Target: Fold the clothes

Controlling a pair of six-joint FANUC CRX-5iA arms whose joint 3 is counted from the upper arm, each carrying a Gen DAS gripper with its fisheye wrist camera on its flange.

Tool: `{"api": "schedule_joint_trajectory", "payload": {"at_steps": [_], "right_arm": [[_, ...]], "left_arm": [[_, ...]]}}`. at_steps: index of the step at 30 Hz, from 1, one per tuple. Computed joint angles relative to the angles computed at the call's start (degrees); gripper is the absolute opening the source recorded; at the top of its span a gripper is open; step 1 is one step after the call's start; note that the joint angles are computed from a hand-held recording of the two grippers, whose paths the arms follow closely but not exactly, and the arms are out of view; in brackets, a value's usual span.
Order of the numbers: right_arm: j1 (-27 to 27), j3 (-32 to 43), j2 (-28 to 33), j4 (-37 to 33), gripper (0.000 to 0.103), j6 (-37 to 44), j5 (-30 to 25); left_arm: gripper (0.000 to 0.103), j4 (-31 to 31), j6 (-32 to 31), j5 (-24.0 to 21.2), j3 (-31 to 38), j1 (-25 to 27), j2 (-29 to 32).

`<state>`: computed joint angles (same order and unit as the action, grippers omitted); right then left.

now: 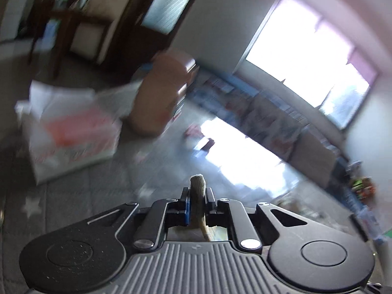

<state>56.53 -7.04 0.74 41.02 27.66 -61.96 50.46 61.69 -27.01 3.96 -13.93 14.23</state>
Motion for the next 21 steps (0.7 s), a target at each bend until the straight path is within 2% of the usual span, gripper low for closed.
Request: {"api": "schedule_joint_trajectory", "payload": {"at_steps": [1, 2, 3, 4, 6, 9, 10, 13, 15, 19, 21], "right_arm": [[0.0, 0.0, 0.0, -0.1, 0.066, 0.0, 0.0], [-0.1, 0.0, 0.0, -0.1, 0.066, 0.0, 0.1], [-0.1, 0.1, 0.0, -0.2, 0.066, 0.3, 0.1], [-0.2, 0.2, 0.1, -0.3, 0.066, 0.6, 0.1], [-0.2, 0.6, 0.3, -0.2, 0.066, 1.2, 0.0], [-0.2, 1.2, 0.5, 0.3, 0.066, 1.6, 0.3], [-0.2, 1.5, 0.6, 0.5, 0.066, 1.8, 0.5], [-0.8, 3.3, 1.7, 1.0, 0.066, 2.8, 1.1], [-1.4, 4.5, 2.6, 1.1, 0.066, 3.1, 1.6], [-3.1, 8.4, 6.2, 1.2, 0.065, 3.5, 1.4], [-4.2, 10.6, 8.5, 1.3, 0.065, 3.3, 1.0]], "left_arm": [[0.012, 4.7, -5.4, 2.5, -2.6, -0.8, -1.4], [0.012, 6.5, -8.2, 3.7, -3.9, -1.2, -2.4], [0.012, 5.2, -8.5, 4.0, -4.4, -0.9, -2.6], [0.012, 1.0, -5.7, 3.2, -3.8, -0.3, -2.7], [0.012, -11.8, 5.3, -1.8, 0.4, 1.4, -1.6], [0.017, -24.1, 16.5, -8.5, 5.4, 2.3, 0.0], [0.02, -26.4, 18.6, -10.3, 6.6, 2.5, 0.5], [0.041, -26.7, 20.6, -13.0, 8.0, 3.1, 1.5], [0.046, -26.4, 20.3, -13.8, 8.2, 3.4, 1.5], [0.045, -29.4, 22.2, -15.0, 10.3, 2.9, 2.3], [0.025, -28.3, 22.2, -15.2, 10.7, 2.9, 2.9]]}}
